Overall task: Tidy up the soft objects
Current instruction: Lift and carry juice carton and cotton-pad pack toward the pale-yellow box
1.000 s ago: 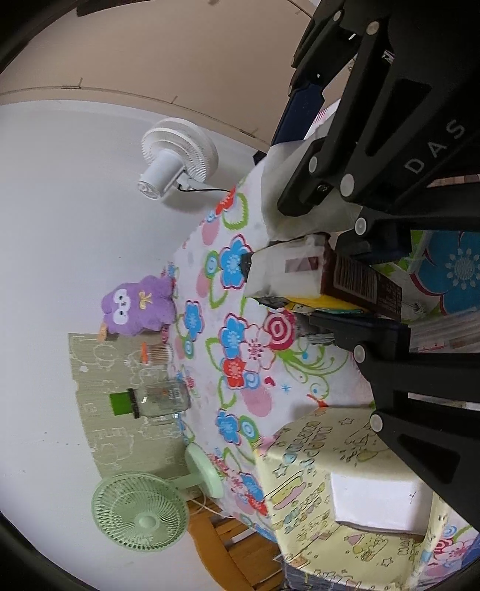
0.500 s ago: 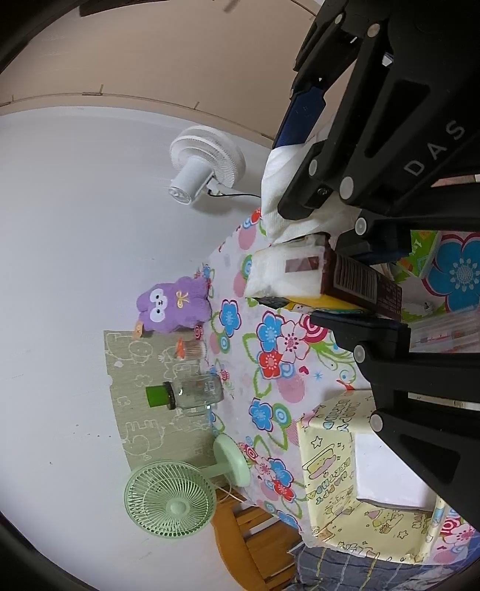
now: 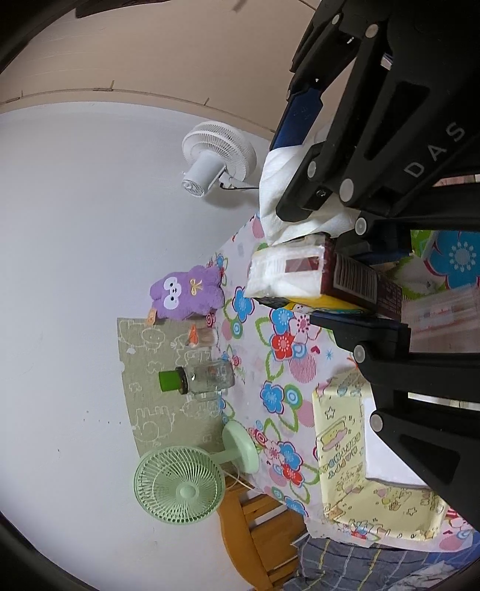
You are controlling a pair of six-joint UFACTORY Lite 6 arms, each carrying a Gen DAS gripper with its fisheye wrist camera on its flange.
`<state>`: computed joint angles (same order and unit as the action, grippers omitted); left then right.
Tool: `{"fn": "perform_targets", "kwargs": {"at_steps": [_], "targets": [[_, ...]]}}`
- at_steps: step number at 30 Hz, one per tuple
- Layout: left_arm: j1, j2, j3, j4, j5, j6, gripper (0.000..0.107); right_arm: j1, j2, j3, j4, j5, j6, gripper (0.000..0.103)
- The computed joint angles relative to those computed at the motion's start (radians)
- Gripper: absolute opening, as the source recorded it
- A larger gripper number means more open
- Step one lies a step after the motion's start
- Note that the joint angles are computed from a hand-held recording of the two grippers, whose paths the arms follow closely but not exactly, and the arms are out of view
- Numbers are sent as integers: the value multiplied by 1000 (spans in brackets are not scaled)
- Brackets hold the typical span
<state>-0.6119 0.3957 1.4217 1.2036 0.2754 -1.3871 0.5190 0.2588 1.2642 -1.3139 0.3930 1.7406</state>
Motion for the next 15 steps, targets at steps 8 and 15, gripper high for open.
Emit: {"fn": "perform_targets", "kwargs": {"at_steps": [8,15], "targets": [[59,-60,-53,23,-21,6,21,47,57,98,65,19,-70,50],[132,-97,-92,20,-62,30,22,86,143,225,132,44,-153,50]]}}
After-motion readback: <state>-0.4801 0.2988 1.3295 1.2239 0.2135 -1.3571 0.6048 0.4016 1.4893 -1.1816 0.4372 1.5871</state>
